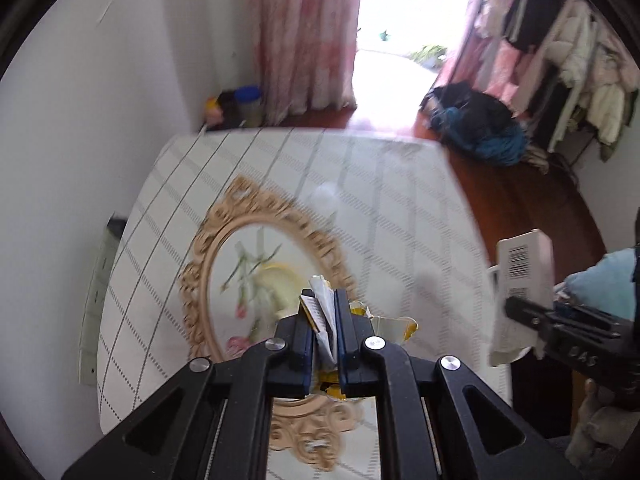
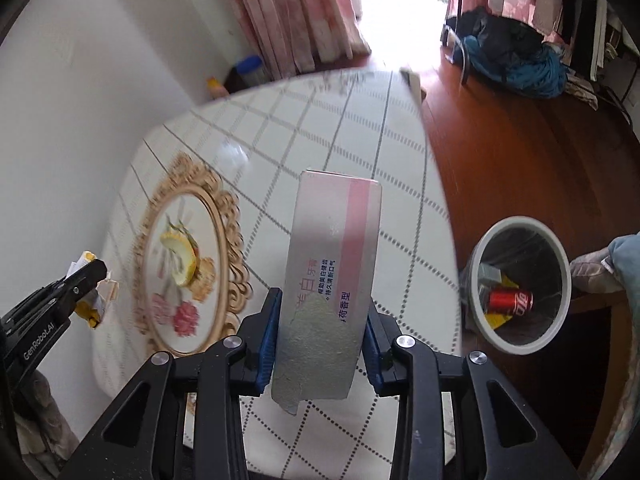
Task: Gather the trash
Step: 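Carry the box and peel over the bin and open both tools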
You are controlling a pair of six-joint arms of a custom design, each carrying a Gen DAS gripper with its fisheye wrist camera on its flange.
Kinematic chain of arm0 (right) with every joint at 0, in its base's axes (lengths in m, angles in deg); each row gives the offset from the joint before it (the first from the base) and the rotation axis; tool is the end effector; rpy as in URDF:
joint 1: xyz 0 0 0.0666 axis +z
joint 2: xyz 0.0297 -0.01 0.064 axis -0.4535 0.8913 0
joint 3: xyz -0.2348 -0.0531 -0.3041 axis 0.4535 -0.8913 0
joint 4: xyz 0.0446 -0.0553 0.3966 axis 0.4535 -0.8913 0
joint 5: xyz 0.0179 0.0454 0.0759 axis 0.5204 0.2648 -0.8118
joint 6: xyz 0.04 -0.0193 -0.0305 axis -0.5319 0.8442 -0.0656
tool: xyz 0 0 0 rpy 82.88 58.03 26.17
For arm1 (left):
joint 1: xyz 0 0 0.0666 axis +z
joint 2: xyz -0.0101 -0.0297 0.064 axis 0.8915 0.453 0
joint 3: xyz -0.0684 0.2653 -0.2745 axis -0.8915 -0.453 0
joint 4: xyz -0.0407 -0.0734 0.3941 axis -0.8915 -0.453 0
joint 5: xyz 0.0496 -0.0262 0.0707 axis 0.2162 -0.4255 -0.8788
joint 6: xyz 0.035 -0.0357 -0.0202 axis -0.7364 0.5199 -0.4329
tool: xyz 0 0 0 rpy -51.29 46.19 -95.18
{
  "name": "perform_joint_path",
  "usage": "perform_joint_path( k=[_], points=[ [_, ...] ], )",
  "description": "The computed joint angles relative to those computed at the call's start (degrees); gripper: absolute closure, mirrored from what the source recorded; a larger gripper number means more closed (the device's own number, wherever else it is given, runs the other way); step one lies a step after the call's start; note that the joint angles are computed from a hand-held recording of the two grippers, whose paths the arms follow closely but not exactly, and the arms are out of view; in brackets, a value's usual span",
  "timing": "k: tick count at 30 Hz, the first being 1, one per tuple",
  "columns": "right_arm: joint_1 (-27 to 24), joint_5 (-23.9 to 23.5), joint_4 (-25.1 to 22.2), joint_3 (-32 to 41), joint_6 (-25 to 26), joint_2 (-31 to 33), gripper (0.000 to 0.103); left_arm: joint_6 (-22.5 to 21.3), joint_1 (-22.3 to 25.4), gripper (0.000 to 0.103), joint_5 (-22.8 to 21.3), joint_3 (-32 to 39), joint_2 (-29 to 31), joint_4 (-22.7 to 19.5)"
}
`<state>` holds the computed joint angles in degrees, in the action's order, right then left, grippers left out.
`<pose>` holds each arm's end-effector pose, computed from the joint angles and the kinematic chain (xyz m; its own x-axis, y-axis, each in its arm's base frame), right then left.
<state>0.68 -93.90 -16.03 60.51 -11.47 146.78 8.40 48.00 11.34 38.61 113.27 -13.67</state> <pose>0.4316 0.2329 0.4239 -0.8750 -0.3098 -0.3719 -0.4064 0.8876 0.2167 0.3133 -0.0761 0.4497 -0.7796 -0.3287 -0.5331 -0.3292 0.9392 -0.0977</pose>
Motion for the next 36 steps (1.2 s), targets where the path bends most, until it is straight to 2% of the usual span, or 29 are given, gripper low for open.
perform_joint_path(
  k=[6,12,19,25,33,34,35,36],
  points=[
    [-5.46,-1.81,-0.59,1.4,2.36,-3.18,0.065,0.17,-7.96,0.097,-1.54,9.88,8.22,2.38],
    [-16.02,-1.41,-1.43,1.92,6.33,-3.49,0.065,-0.48,-14.76,0.097,0.08,20.29,21.18,5.89],
    [-28.85,1.05,-1.69,2.6,11.32,0.79,0.065,-1.07,-19.31,0.097,3.94,31.44,34.99,6.3],
    [-36.06,0.84,-2.16,4.61,14.0,7.46,0.065,-0.56,-20.27,0.097,10.34,39.91,46.03,4.17],
    [-37.92,-0.24,-1.96,5.73,14.53,14.27,0.065,2.28,-18.0,0.094,24.01,46.03,54.85,0.92],
    [-37.95,-0.1,-1.59,5.92,14.5,15.09,0.065,2.65,-17.72,0.094,24.63,46.44,55.37,0.34],
    [-37.75,0.03,-1.49,5.87,14.59,15.44,0.065,3.0,-17.66,0.091,24.45,47.11,55.95,-0.31],
    [-37.55,0.14,-1.38,5.81,14.32,15.82,0.064,2.96,-17.57,0.078,23.6,47.63,56.33,-1.19]
  ],
)
